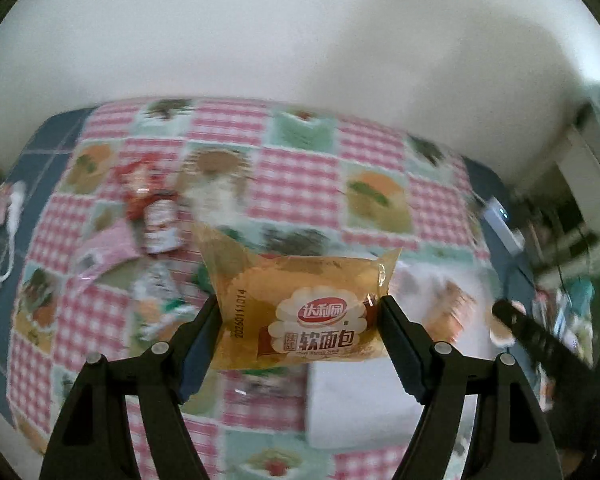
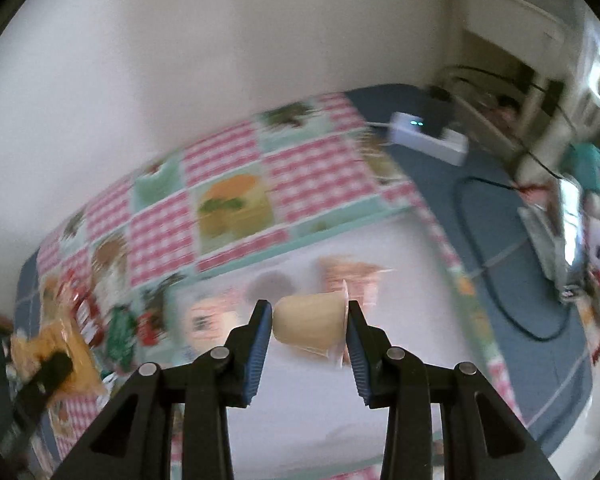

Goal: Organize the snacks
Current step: 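Carry both items over the tray and open both tools to release them, then move both tools back over the remaining snacks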

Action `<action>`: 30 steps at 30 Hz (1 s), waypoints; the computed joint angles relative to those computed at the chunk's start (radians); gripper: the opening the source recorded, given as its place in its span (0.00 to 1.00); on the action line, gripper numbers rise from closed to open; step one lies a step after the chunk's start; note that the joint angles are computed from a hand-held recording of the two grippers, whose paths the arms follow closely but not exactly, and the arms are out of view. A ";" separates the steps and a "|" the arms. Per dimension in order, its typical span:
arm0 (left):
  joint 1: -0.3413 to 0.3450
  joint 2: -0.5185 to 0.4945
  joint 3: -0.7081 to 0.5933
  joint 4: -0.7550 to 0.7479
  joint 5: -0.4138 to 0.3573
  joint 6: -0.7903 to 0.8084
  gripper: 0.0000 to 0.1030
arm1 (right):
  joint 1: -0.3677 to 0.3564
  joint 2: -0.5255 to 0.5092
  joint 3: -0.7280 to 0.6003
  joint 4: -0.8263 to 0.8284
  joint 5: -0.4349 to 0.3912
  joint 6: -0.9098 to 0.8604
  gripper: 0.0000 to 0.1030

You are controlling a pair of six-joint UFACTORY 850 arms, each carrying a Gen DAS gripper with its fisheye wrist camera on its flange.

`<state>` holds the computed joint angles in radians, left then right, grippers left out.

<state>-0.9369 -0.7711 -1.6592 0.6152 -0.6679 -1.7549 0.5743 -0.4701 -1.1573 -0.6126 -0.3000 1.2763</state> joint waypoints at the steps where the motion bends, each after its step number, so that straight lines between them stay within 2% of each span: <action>1: -0.003 -0.026 -0.039 -0.023 -0.001 0.042 0.76 | -0.020 0.009 0.015 -0.008 -0.006 0.017 0.38; 5: -0.014 -0.143 -0.214 -0.121 -0.056 0.199 0.76 | -0.070 0.020 0.048 -0.035 -0.028 0.056 0.38; 8: -0.015 -0.235 -0.348 -0.193 -0.096 0.307 0.76 | -0.102 0.004 0.051 -0.003 -0.033 0.020 0.38; 14: -0.011 -0.449 -0.665 -0.353 -0.211 0.521 0.76 | -0.152 -0.067 0.031 0.236 -0.024 -0.209 0.38; 18: -0.006 -0.526 -0.780 -0.433 -0.261 0.589 0.77 | -0.164 -0.090 0.026 0.335 -0.022 -0.302 0.38; 20: -0.007 -0.524 -0.774 -0.444 -0.253 0.594 0.82 | -0.164 -0.091 0.026 0.340 -0.024 -0.306 0.39; 23: -0.011 -0.486 -0.716 -0.421 -0.224 0.563 0.85 | -0.162 -0.085 0.027 0.302 -0.031 -0.269 0.39; 30: 0.001 -0.302 -0.399 -0.360 -0.085 0.404 0.86 | -0.128 -0.059 0.025 0.226 -0.066 -0.213 0.40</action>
